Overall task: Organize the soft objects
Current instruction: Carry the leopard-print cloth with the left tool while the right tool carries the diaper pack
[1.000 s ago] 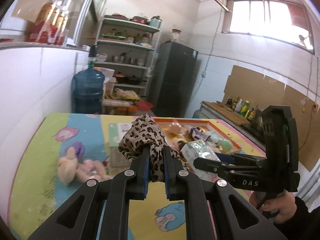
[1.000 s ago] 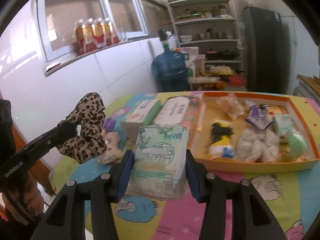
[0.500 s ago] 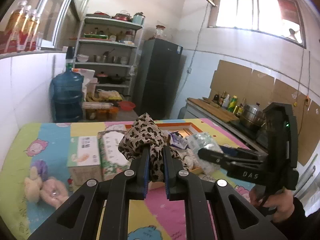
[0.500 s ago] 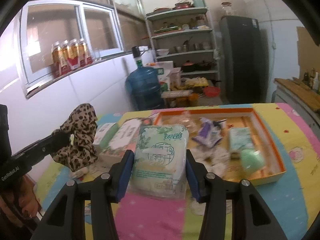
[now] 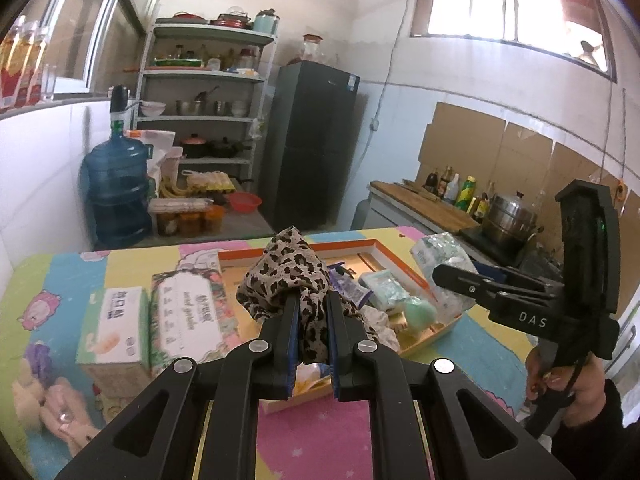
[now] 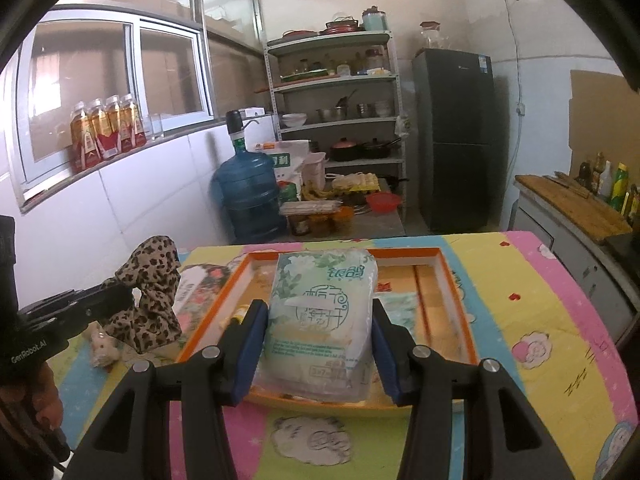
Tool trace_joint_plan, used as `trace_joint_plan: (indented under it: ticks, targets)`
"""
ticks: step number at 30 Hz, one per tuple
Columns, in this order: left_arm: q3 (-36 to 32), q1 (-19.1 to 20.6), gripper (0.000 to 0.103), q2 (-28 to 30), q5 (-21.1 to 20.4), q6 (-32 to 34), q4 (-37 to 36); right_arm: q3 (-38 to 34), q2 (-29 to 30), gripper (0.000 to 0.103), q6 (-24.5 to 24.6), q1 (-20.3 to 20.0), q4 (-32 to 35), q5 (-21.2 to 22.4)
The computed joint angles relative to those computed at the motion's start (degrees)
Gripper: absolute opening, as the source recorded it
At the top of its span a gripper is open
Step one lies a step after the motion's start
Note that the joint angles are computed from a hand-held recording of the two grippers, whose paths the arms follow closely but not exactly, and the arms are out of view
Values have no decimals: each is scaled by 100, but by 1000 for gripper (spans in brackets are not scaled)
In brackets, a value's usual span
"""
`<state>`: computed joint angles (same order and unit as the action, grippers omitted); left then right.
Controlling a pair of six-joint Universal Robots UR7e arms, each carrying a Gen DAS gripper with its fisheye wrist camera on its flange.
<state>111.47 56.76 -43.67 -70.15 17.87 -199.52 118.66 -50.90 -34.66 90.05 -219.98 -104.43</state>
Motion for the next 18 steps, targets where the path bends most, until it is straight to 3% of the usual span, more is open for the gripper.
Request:
trace_joint_plan:
  ticks: [12, 18]
  targets:
    - [-801, -128, 12, 683, 190, -11, 431, -371, -254, 50, -156, -406, 621, 389]
    - [-1219, -126, 12, 982, 212, -81, 744, -852, -355, 50, -167, -579, 1359, 596]
